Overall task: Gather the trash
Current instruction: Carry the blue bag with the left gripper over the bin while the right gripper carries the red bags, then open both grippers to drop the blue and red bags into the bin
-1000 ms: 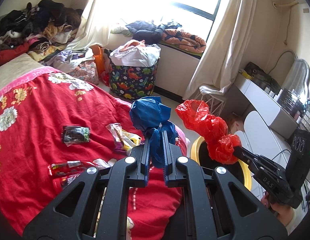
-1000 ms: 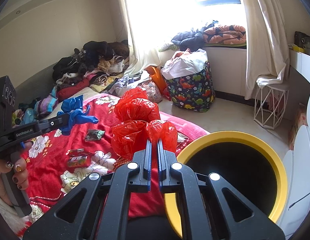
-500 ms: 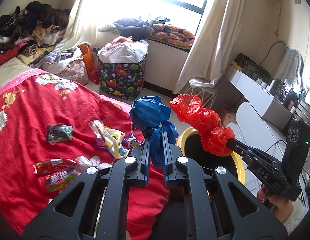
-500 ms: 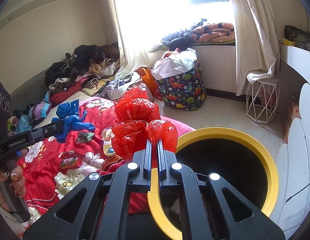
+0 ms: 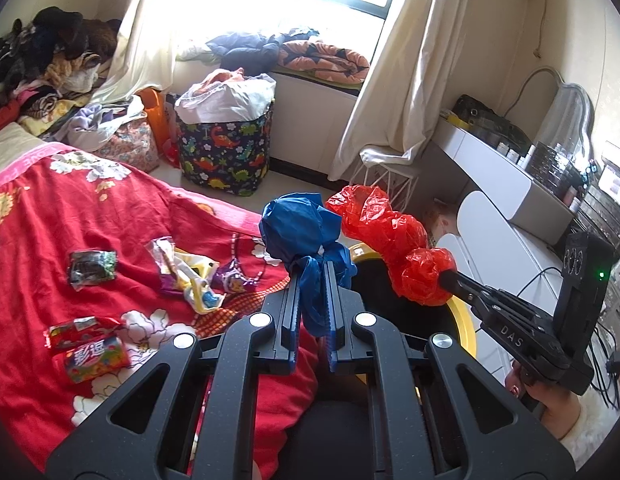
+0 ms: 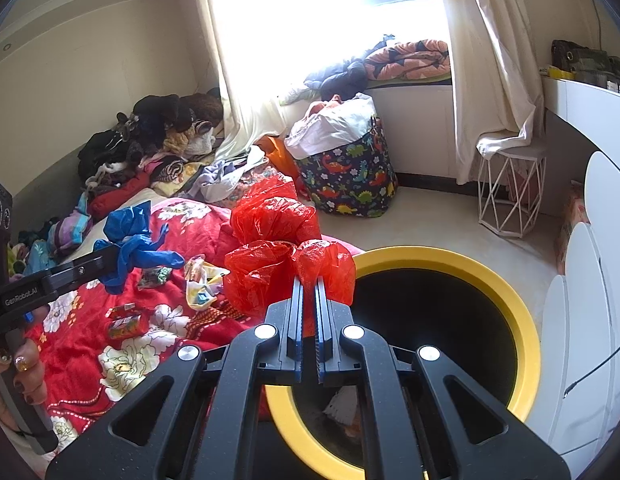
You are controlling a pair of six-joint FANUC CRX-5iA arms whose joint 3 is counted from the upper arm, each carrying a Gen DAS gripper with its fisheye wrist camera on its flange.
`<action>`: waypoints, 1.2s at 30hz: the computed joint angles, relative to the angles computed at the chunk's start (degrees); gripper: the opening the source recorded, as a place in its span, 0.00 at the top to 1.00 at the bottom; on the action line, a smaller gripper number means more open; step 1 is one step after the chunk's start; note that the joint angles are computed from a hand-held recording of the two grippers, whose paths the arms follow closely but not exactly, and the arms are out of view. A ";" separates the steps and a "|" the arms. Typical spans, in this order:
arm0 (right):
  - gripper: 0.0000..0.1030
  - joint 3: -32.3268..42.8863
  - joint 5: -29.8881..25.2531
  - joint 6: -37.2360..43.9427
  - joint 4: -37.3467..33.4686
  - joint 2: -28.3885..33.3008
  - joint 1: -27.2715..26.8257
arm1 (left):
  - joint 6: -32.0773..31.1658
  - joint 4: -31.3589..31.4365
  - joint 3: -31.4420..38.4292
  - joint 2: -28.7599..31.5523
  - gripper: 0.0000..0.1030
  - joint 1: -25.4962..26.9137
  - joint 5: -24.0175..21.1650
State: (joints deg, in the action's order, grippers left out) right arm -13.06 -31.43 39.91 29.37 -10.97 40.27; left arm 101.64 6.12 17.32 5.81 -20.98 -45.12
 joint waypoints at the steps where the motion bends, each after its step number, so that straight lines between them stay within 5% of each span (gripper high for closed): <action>1: 0.95 -0.22 0.06 -0.30 0.15 -0.16 -0.16 | -0.10 0.08 0.04 0.07 0.94 -0.08 0.00; 36: 0.95 -3.78 -1.47 -6.41 0.23 -1.68 -5.49 | -4.65 2.70 4.79 6.24 0.94 -4.15 -1.90</action>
State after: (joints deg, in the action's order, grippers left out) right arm -16.83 -32.89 33.51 29.60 -12.65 34.78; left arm 96.99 8.82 22.11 12.05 -25.13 -47.02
